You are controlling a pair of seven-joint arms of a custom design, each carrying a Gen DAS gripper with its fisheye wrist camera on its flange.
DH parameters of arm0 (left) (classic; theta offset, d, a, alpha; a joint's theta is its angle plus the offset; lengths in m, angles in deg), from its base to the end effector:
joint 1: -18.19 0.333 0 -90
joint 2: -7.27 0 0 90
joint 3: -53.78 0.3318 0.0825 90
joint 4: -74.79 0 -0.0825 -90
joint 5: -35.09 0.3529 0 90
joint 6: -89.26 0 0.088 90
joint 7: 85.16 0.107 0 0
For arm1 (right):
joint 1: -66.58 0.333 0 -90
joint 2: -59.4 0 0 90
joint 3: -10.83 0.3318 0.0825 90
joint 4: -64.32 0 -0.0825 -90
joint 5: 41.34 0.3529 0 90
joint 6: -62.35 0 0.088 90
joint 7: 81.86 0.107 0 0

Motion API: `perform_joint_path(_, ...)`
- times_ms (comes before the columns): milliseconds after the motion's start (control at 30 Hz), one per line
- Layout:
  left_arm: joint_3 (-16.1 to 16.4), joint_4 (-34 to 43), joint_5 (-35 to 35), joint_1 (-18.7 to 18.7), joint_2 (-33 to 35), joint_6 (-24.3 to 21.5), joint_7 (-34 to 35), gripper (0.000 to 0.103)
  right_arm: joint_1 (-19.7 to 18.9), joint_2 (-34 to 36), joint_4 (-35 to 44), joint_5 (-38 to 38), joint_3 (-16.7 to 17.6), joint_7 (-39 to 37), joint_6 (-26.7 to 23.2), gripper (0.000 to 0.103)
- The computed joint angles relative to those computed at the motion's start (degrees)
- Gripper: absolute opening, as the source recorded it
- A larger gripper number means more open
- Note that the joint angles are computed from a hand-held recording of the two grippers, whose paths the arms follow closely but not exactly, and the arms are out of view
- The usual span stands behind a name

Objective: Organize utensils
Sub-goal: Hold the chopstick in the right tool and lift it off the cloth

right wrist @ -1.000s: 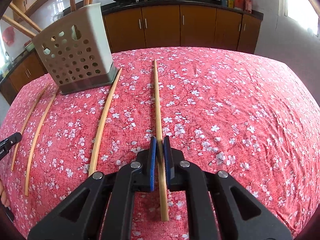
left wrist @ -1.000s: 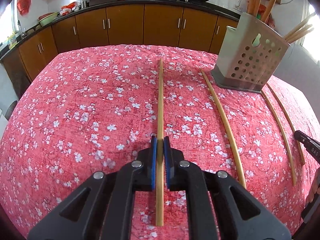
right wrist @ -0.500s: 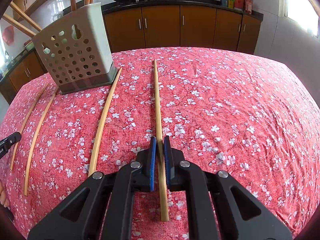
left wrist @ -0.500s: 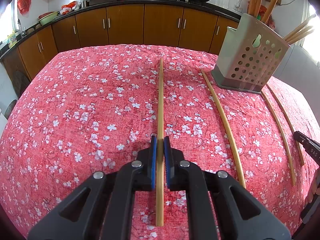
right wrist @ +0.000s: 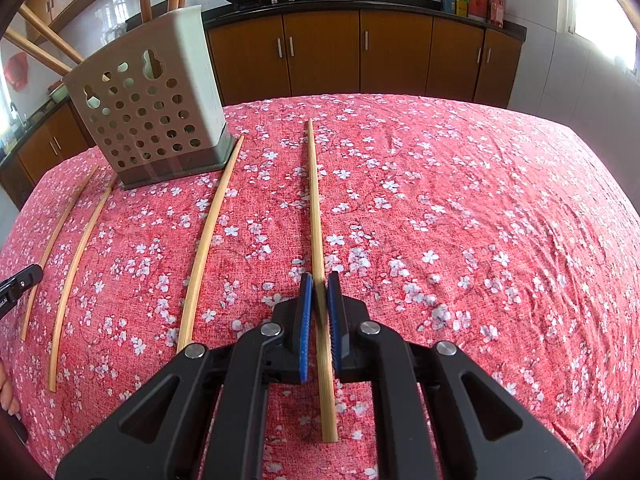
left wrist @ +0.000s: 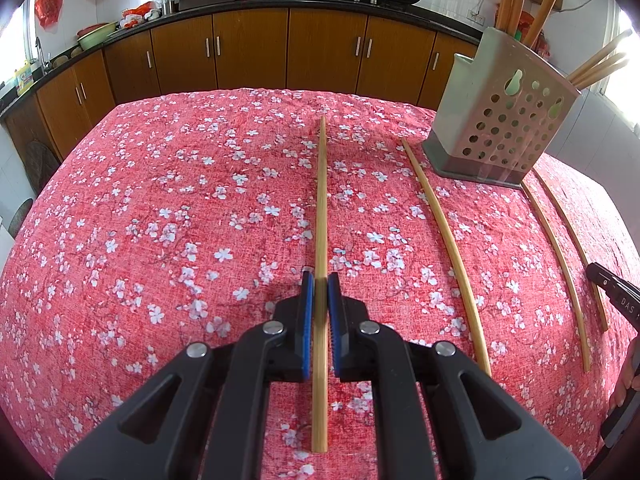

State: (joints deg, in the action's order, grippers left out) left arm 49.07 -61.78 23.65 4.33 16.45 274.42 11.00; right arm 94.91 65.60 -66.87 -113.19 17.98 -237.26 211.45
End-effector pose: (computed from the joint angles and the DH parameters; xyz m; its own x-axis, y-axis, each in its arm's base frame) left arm 0.5141 -0.1512 0.3743 -0.2383 -0.9695 0.0571 -0.7610 0.1498 -0.6313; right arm 0.4084 0.3143 0.3543 -0.2865 -0.9531 -0.0976 -0.6992 0.2776 -0.6588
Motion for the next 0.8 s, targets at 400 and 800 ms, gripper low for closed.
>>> perform_joint_path(400,0.0,0.0,0.2,0.0,0.0,0.0,-0.2,0.010,0.0,0.0,0.0,0.1,0.0,-0.1,0.0,0.009)
perform_joint_path(800,-0.7,0.0,0.0,0.6,0.0,0.2,-0.2,0.010,0.0,0.0,0.1,0.1,-0.1,0.1,0.3,0.009)
